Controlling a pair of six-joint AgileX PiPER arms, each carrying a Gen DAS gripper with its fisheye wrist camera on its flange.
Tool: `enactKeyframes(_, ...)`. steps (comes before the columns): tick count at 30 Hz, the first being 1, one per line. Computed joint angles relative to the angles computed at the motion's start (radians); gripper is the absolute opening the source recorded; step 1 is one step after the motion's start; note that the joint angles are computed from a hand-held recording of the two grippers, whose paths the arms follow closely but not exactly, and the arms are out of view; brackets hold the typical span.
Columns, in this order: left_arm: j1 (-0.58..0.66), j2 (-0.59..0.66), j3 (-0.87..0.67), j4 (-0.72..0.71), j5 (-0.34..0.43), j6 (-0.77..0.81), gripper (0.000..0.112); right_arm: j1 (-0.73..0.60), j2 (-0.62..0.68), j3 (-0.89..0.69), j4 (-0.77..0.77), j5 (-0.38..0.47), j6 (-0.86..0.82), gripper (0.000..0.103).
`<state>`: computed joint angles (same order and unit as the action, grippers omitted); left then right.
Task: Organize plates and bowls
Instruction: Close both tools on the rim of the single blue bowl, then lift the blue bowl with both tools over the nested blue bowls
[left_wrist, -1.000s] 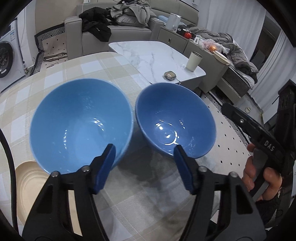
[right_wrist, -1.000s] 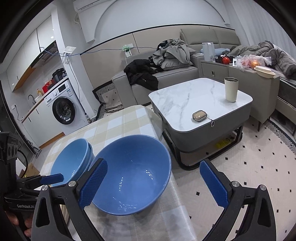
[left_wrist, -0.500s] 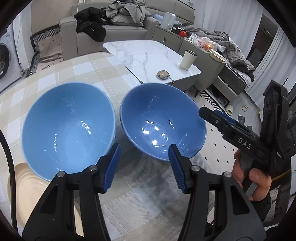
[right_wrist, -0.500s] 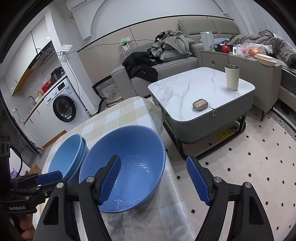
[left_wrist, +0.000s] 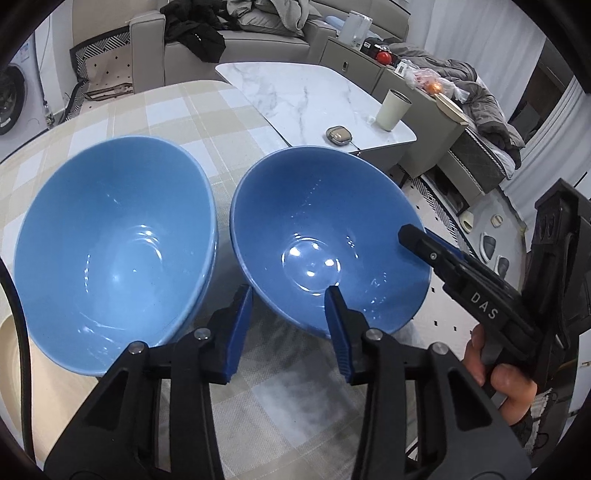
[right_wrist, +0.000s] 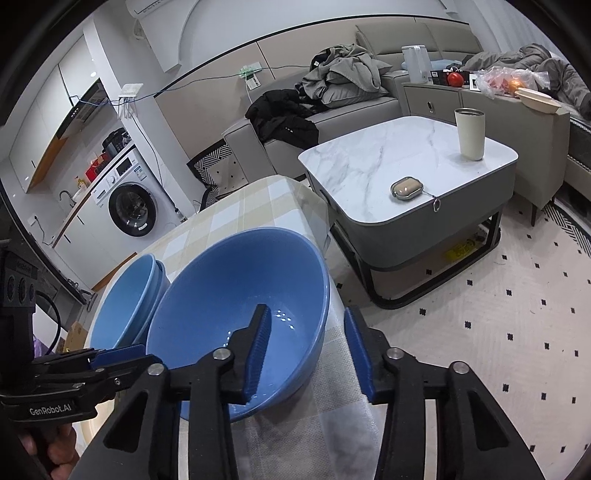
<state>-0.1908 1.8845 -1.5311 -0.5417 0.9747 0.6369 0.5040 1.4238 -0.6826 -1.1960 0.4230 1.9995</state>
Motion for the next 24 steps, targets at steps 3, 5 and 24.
enactKeyframes(3,-0.010,0.007,-0.002,0.015,-0.029,-0.010,0.034,-0.012,0.012,0.007,-0.035,-0.027,0.040,0.025)
enactKeyframes(5,-0.015,0.016,-0.010,0.026,-0.041,-0.024,0.031,-0.021,0.025,0.005,-0.043,-0.038,0.044,0.023)
enactKeyframes(24,-0.047,-0.046,0.045,0.061,-0.126,0.007,0.025,0.032,-0.002,0.002,-0.062,0.050,0.042,0.020)
